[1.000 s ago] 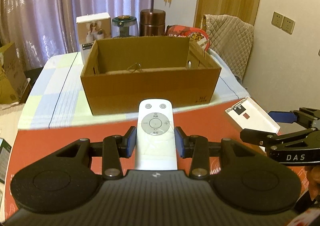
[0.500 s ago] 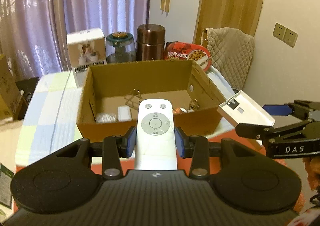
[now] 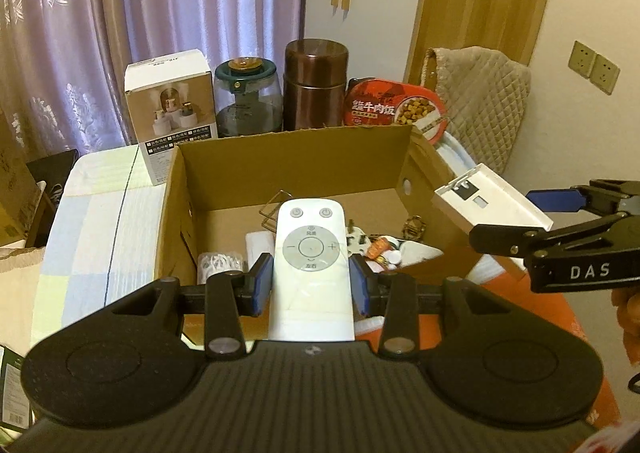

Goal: Organize rigid objects
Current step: 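Lift the remote and lid and carry them over the cardboard box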

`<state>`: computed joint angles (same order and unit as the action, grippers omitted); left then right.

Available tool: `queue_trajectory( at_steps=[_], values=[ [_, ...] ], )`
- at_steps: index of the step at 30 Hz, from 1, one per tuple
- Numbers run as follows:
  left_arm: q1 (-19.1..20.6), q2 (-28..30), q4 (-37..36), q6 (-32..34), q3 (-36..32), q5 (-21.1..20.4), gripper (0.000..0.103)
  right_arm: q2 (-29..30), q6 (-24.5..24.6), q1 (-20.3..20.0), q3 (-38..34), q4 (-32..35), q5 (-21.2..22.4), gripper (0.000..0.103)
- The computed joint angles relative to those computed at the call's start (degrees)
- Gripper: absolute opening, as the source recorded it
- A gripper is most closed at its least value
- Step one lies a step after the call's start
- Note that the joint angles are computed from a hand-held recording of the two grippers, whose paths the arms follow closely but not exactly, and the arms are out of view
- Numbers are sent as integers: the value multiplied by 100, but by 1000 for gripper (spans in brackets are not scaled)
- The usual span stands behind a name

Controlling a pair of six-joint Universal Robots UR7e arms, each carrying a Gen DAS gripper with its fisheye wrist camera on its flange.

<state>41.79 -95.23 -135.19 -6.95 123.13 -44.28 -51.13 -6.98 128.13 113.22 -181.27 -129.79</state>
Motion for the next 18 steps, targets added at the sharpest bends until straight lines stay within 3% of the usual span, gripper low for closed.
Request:
queue_trajectory(
  at_steps=[18],
  values=[
    [963,984,-622,553,-820,-178,35,463,257,-553,-677,399,65,84]
  ],
)
